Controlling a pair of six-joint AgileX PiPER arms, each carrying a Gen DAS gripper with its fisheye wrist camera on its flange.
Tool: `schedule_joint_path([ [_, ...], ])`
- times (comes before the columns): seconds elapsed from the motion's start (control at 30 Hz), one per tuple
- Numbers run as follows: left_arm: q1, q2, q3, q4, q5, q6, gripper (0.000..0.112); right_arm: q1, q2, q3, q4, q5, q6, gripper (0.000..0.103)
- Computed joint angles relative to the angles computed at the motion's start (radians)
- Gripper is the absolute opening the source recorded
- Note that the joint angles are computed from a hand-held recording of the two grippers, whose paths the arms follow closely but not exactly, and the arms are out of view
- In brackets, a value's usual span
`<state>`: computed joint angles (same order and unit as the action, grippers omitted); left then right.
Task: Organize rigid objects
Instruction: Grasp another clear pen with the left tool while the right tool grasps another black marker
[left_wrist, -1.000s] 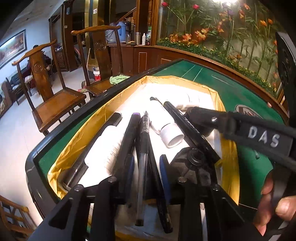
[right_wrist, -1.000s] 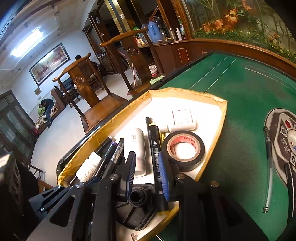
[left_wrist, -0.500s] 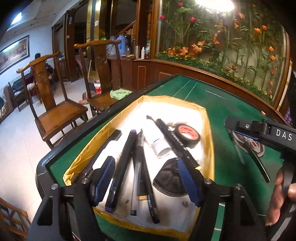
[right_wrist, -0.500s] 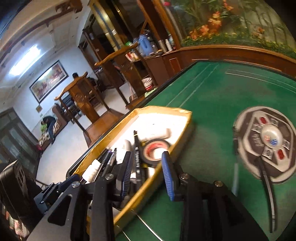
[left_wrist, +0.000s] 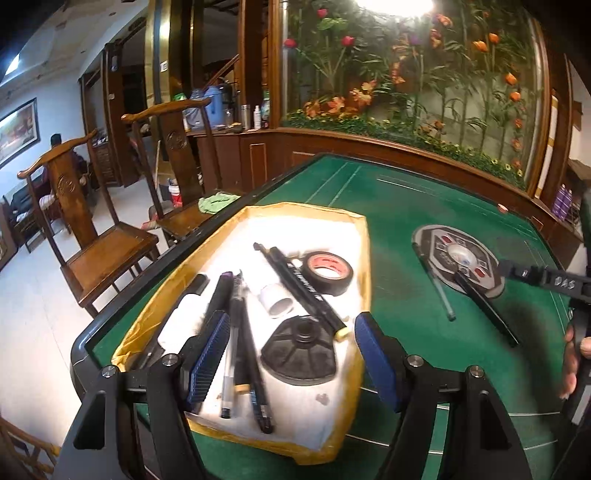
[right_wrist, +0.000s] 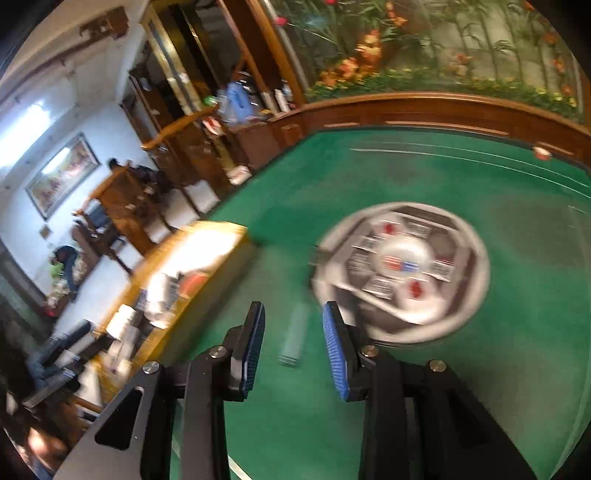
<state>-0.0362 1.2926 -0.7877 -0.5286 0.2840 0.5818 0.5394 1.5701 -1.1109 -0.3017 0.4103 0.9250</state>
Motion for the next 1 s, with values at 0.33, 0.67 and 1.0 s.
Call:
schedule_joint_path([
  [0.33, -0.125, -0.005, 0.005, 0.160, -0.004, -0.149, 0.074, -0.033, 0.117, -0.021, 0.142, 0.068, -0.210, 0.016],
  [0.67, -0.207, 0.178, -0.248, 0.018, 0.275, -0.108, 0.074, 0.052, -0.059, 0.082, -0.082, 0.096, 0.034, 0.014],
  [1.0, -0.396, 0.615, -0.788, 0.392, 0.489, -0.579, 0.040, -0.063, -0.263, 0.328, 0.067, -0.107, -0.007, 0.014],
])
